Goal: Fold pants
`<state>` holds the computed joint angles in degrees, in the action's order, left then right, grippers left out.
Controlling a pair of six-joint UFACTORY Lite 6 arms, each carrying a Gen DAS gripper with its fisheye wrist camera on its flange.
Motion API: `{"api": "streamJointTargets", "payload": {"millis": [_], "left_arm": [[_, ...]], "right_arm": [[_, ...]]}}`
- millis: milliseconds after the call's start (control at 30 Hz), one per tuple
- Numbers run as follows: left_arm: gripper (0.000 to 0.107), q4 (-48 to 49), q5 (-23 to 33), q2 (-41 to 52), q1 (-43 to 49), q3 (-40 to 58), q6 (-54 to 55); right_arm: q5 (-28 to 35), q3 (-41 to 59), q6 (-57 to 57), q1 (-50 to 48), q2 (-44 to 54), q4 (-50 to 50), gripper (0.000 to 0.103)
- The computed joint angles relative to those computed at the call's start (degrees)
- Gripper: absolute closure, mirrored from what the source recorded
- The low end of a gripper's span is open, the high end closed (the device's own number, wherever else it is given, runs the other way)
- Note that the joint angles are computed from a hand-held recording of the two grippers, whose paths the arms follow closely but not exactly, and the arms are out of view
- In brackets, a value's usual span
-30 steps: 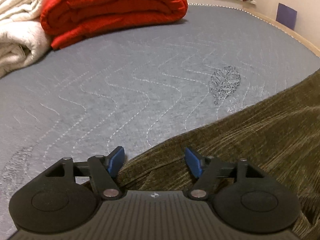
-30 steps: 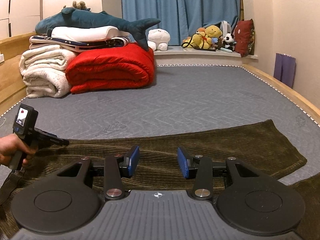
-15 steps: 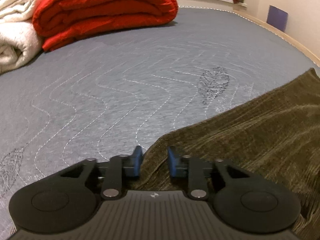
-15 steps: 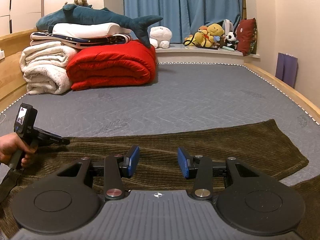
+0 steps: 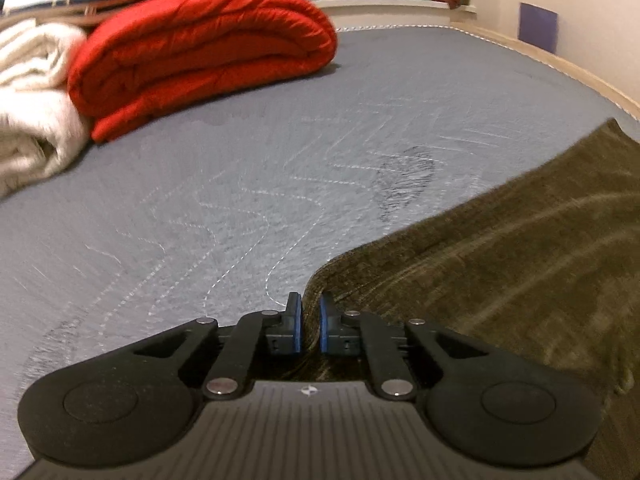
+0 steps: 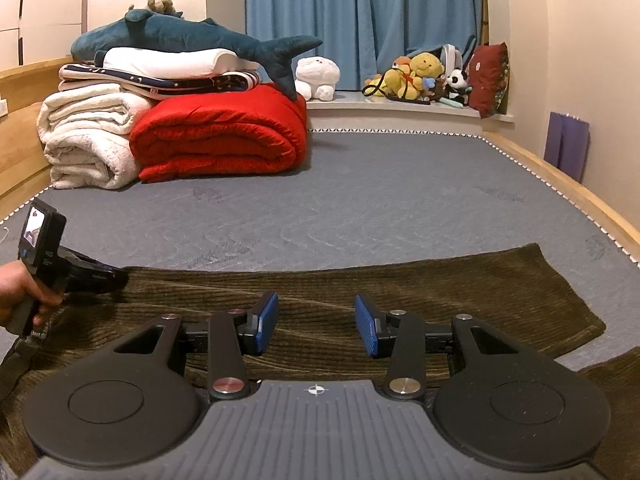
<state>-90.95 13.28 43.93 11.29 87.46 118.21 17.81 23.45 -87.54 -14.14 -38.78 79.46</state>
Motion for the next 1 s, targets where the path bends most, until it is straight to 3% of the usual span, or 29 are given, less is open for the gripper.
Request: {"api": "streamJointTargets", "payload": {"millis": [167,233,367,500,600,633,767,900,967,1000], "left_arm": [[0.098,-20.0,3.3,-16.6,0.9,-19.9,28.6],[0.099,-19.2,6.0,-25.2,2.3,-28.7,31.7],[0.099,-1.6,15.1,-46.3,9.7,-45.5,20.6],[0.099,20.2,33.9,-68.2,26.8,-58.5,13.6],[0.099,33.3,47.9,-74.5,41.6,-63.2,15.9],[0.099,36.7,49.1,-75.3,44.0,-65.0,18.4],[0.096,42.4,44.7,-81.6,42.5,-72.8,25.1],[0.097,38.3,50.3,-74.1,36.9,-62.3,9.2],[0.094,33.5,47.4,-70.5,32.0,-58.3,2.2],[0.087,30.2,43.8,-69.4,29.2,-57.8,-0.2]], "right_arm": [[1.4,0.2,4.5,-3.8,-1.2,-3.4,0.058],[4.9,0.9,6.5,-7.6,-0.6,-3.8,0.058],[13.5,2.6,7.3,-16.7,3.7,-2.5,0.058],[17.2,4.2,5.8,-23.5,8.7,-0.5,0.059],[20.7,6.1,6.0,-30.2,13.3,0.4,0.059],[21.5,7.1,6.1,-32.2,15.4,0.8,0.059],[22.1,9.1,4.9,-36.1,21.8,2.1,0.059],[18.7,9.6,2.3,-34.4,26.3,4.9,0.059],[17.8,9.9,0.5,-33.2,27.9,6.5,0.059],[17.0,10.1,-0.3,-31.7,28.5,7.7,0.059]]}}
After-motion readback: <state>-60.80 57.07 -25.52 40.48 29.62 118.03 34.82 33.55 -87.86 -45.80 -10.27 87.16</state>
